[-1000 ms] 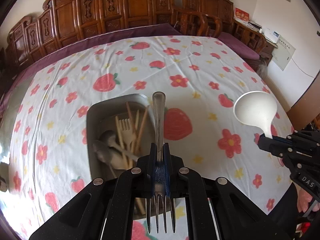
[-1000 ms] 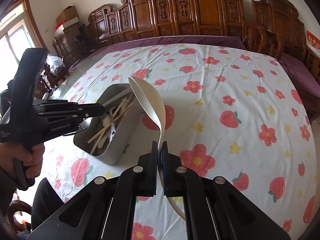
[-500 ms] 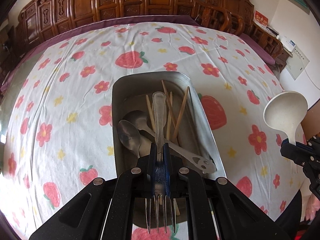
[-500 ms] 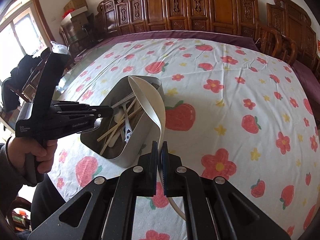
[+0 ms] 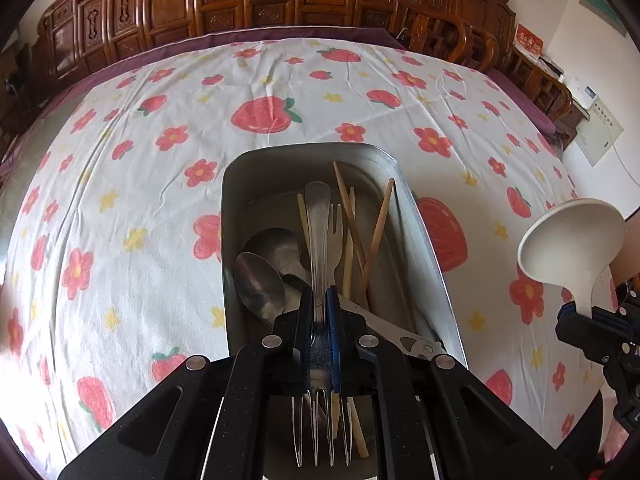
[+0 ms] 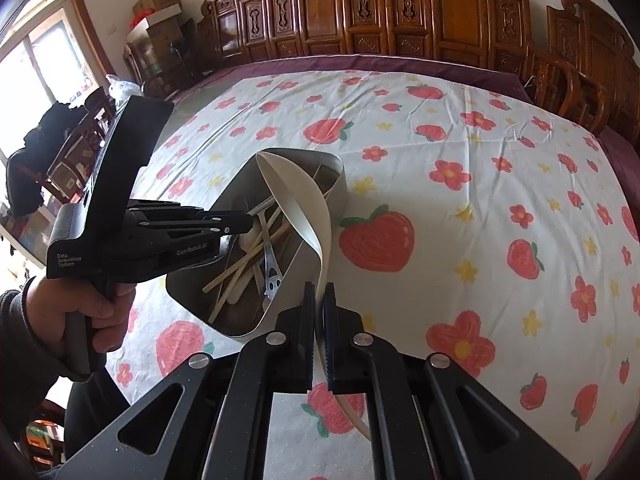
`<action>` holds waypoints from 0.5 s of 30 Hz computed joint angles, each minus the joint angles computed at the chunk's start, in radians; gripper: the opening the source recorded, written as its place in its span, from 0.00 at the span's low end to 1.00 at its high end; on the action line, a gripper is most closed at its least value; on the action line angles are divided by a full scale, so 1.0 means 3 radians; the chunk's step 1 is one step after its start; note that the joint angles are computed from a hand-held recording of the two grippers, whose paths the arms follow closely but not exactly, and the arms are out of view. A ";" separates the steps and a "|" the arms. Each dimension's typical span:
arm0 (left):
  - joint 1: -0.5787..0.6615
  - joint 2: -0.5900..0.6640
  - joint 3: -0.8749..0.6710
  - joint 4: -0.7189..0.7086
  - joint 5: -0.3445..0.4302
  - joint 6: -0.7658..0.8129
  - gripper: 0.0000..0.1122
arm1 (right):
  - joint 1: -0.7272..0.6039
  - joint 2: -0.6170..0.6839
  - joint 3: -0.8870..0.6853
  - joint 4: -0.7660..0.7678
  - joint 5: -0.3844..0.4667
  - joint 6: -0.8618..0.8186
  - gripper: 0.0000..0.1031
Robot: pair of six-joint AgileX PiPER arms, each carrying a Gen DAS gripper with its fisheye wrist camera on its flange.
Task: Organize utensils
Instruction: 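Carry the fork with the left tool while the right tool carries the spoon to the tray, then lower the metal fork into the tray and open the left tool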
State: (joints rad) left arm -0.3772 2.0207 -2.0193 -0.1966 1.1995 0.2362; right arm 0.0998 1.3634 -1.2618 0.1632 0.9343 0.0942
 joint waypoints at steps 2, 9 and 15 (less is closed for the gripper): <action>0.0009 -0.0009 -0.0004 -0.0040 0.0004 0.0022 0.06 | 0.0015 0.0020 -0.0010 -0.0011 -0.0003 0.0009 0.05; 0.0071 -0.0139 0.0035 -0.0102 -0.0050 0.0110 0.06 | 0.0074 0.0125 -0.0080 0.0002 -0.0045 0.0059 0.05; 0.0232 -0.0327 0.0209 -0.0104 -0.0146 0.0224 0.06 | 0.0152 0.0361 -0.0256 0.0092 -0.0127 0.0160 0.05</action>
State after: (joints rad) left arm -0.3078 1.9225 -1.9566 -0.2278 1.1557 0.3033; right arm 0.1455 1.4717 -1.3387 0.1908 0.8963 0.1422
